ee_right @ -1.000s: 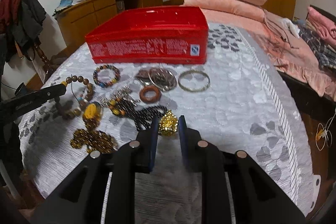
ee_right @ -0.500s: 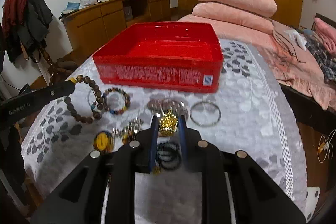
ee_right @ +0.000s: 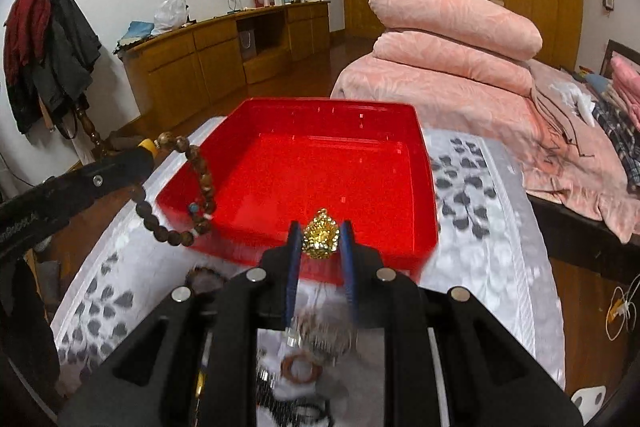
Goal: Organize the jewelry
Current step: 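Carry both items into the red tin and open both tools, then withdraw both tools from the tin back toward the jewelry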
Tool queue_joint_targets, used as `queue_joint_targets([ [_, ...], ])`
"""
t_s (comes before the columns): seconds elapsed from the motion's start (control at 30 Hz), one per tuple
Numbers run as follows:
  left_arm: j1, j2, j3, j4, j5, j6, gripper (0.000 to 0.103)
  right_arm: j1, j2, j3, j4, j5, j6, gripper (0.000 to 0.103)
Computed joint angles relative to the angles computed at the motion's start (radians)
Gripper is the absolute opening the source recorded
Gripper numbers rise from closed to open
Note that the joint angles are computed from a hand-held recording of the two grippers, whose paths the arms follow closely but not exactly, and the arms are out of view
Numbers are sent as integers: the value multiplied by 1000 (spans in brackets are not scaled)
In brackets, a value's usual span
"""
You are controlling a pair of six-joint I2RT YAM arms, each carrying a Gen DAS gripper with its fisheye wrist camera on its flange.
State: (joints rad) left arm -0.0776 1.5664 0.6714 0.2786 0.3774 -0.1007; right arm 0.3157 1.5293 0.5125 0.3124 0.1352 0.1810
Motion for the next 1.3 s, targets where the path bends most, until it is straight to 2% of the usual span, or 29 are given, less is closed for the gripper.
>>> queue_joint_targets([
  [0.17,-8,169,110,41,-21,-34,12,-45,159,120,11,-37,-11,18],
  [0.33,-1,286,195,11,-13,-29,12,-61,247,175,25,-49,-11,21],
  [0.37,-2,300,205,1,-21,-30,15,-58,256,178,30,-36,-13,32],
  [0.4,-5,309,214,-15,-32,-26,23,-56,260,178,35,-24,-14,44],
  [0.47,-10,312,215,-28,-53,-22,32,-51,264,174,49,-12,-14,44],
  [0.5,-10,309,210,-27,-59,-21,33,-50,264,171,51,-16,-14,44],
  [0.57,-11,292,192,-27,-62,-19,33,-53,257,162,56,-22,-9,44],
  [0.73,-1,195,86,7,-80,9,49,-44,172,62,94,-13,22,46],
  [0.83,9,138,15,21,-87,39,55,-15,109,-24,123,19,44,54],
  [0.97,24,65,-98,63,-95,62,72,24,36,-143,165,42,87,61],
  [1.3,54,-40,-292,135,-112,88,84,105,-76,-358,220,107,204,75],
])
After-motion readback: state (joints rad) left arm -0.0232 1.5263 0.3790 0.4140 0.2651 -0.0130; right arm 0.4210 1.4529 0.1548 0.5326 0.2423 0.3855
